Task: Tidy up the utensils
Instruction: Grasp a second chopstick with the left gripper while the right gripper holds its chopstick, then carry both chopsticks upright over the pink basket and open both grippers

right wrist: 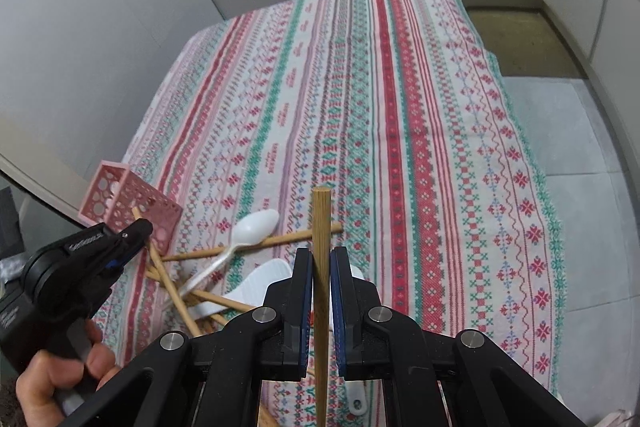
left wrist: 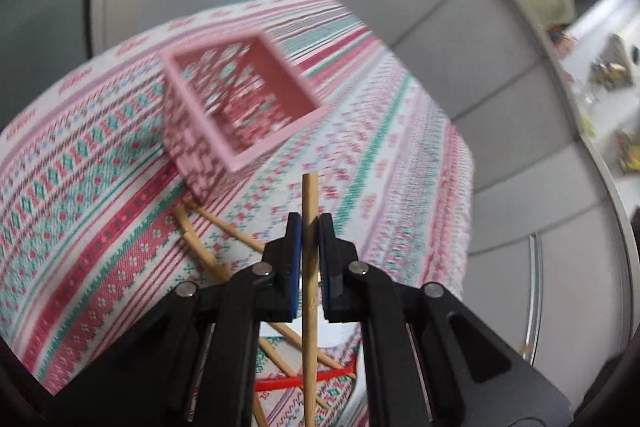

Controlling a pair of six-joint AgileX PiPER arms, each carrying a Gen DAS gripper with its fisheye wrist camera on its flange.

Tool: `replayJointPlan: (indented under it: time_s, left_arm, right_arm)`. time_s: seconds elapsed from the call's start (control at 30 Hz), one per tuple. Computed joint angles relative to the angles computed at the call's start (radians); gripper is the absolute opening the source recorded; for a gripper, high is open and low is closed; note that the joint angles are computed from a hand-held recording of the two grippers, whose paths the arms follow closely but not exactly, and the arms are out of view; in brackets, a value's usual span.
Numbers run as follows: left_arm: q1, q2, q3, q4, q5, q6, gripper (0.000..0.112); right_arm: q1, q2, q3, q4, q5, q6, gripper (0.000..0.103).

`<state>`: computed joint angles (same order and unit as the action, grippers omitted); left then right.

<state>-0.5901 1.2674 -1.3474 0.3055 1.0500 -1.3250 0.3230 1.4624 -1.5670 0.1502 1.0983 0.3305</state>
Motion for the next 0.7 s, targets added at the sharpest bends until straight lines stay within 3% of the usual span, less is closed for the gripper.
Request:
replayJointPlan:
  time_s: [0.2, 0.37, 0.57, 0.7]
  left_arm:
    - [-0.049, -0.033, -0.101, 0.077, 0.053, 0.141, 0.009]
    - [0.051, -0.055, -0.214, 0.012, 0.054, 0.373, 0.009]
    - [0.25, -0.049, -0.303, -0.086, -0.028, 0.615, 0.009]
    - [0.376, -0.043, -0.324, -0.101, -0.136, 0.714, 0.009]
  right_arm:
    - [0.052, -0.032, -0.025, -0.07, -0.034, 0.081, 0.007]
    - [0.109, -0.034, -0.082, -0.139, -0.065, 0.157, 0.007]
    - [0.161, -0.002, -0.172, -0.195, -0.112, 0.227, 0.007]
    - [0.187, 0.033, -0.247, -0.215, -0.134, 0.258, 0.007]
